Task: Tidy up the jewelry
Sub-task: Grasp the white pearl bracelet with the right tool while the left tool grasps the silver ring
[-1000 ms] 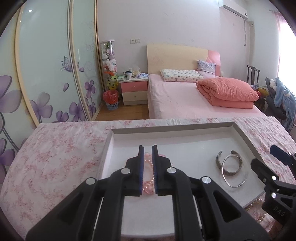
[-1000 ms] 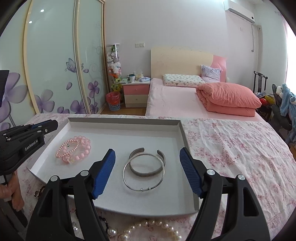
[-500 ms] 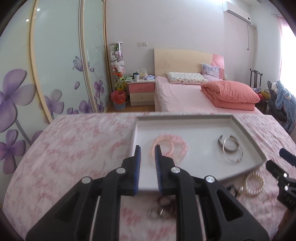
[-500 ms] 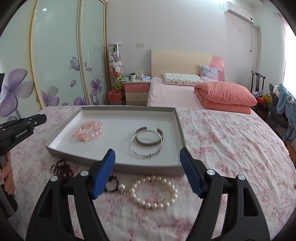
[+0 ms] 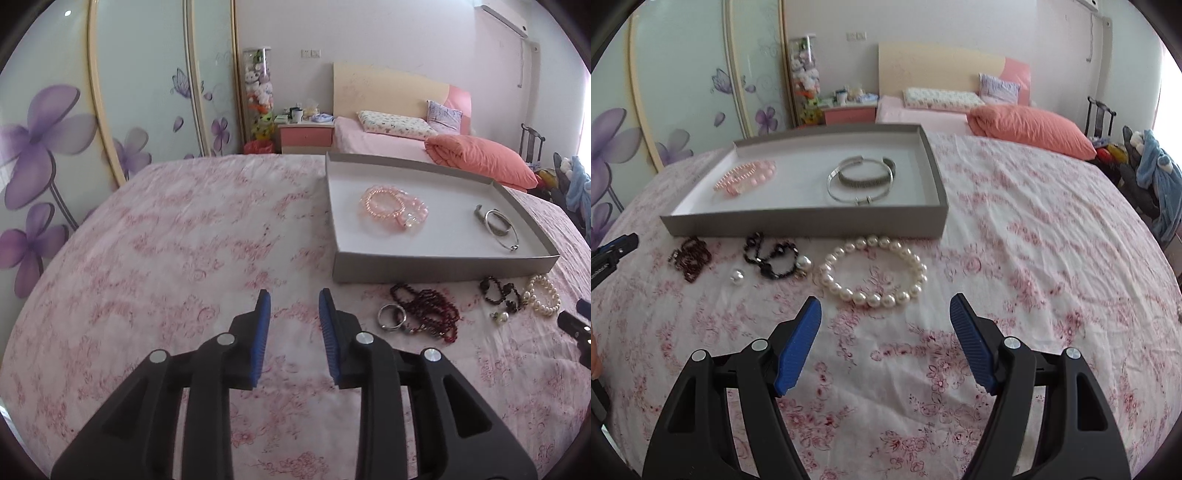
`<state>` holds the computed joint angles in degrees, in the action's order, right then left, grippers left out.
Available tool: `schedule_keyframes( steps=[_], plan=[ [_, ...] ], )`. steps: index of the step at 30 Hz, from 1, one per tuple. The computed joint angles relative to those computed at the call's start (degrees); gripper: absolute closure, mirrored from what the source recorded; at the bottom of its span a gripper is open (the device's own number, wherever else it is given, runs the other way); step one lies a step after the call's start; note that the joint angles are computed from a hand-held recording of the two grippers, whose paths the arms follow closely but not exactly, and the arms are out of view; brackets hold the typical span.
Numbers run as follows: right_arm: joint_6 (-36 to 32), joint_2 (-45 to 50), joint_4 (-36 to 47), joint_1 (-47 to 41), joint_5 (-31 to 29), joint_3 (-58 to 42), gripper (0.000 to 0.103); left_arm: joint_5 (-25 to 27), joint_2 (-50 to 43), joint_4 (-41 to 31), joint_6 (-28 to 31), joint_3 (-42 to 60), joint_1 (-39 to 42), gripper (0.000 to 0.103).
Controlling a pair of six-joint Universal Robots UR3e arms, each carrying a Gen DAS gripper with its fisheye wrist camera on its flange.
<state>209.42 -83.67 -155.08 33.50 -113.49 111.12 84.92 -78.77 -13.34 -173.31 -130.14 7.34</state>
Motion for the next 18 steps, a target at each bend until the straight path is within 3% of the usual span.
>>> schedule_keyframes(
  steps=[11, 13, 16, 18],
  plan=[
    [2.1, 3.4, 4.9, -6.0, 2.4, -4.9, 0.052, -1.2, -0.7, -2.0, 0.6, 1.2, -0.2, 0.07],
    [1.7, 4.0, 4.9, -6.4, 2.6, -5.2, 0.055, -1.8, -0.6, -2.8, 0.6, 1.6, -0.2, 0.066],
    [1.4, 3.8, 4.5, -5.8, 2.3, -4.8, 0.086, -2.8, -1.0, -4.0, 0.4, 2.5, -0.8, 0.064],
    [1.5, 3.2, 4.5, -5.6, 2.4, -4.3, 0.092, -3.3, -1.5, -4.9, 0.4, 3.2, -1.4, 0.064]
  ],
)
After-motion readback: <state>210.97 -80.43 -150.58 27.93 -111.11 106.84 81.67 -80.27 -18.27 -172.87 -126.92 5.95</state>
